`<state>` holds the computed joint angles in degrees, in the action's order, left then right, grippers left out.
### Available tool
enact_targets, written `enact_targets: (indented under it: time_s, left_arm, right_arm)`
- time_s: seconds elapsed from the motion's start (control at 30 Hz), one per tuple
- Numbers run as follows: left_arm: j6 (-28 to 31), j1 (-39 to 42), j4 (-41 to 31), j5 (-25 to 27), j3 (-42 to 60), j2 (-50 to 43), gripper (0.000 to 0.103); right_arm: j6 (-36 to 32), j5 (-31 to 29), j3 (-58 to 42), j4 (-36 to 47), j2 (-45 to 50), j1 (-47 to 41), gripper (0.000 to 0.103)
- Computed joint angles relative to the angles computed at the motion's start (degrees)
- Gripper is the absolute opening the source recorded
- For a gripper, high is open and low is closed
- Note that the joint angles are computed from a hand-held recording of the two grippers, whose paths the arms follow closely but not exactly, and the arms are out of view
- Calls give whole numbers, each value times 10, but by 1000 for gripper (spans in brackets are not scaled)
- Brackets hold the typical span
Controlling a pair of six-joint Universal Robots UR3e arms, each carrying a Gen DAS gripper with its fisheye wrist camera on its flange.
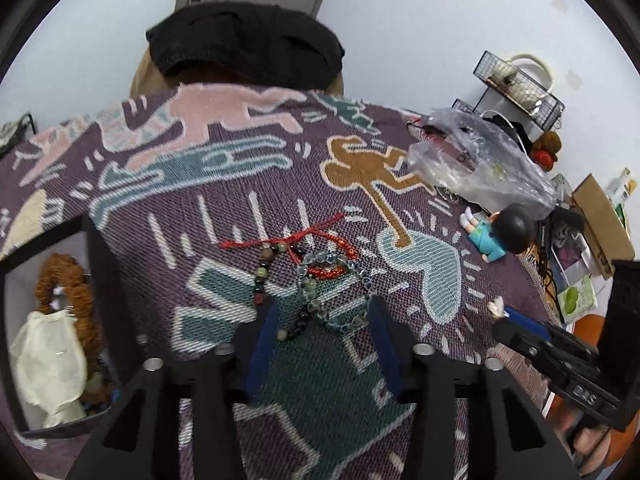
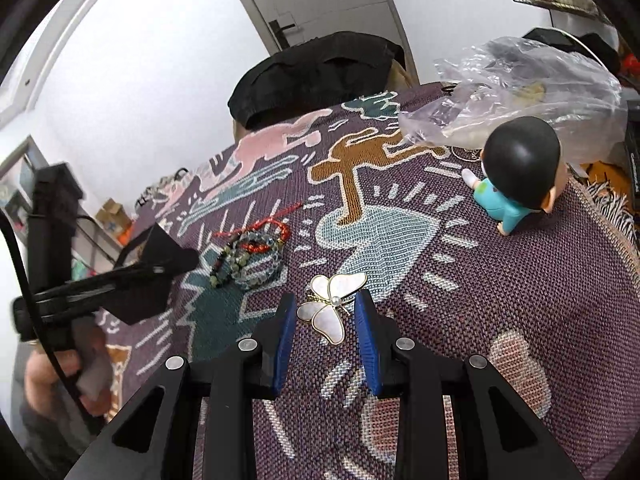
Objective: Organize jewelry
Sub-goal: 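Grasp the grey-green bead bracelet with the left tool while the right tool grasps the white butterfly, then carry the bracelet and butterfly to the black box and open both tools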
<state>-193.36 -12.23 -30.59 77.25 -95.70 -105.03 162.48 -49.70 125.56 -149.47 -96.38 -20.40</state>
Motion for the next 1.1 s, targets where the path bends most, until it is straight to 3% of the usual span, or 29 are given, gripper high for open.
enact_targets:
  time_s: [0.13, 0.37, 0.43, 0.5, 1.1]
  left_arm:
    - [-11, -2, -20, 1, 39, -38, 41]
    - [-19, -8, -40, 10, 93, -88, 31]
    - [-20, -11, -47, 19, 105, -99, 25]
    - [-18, -9, -43, 21, 102, -100, 11]
    - [22, 9, -12, 21, 55, 31, 8]
  right_arm:
    - [-9, 14, 7, 10, -10, -19, 31]
    - [-17, 34, 15, 21, -25, -45, 31]
    - [-17, 35, 16, 22, -25, -47, 31]
    - [-18, 36, 16, 22, -23, -47, 31]
    - [11, 22, 11, -5, -23, -5, 31]
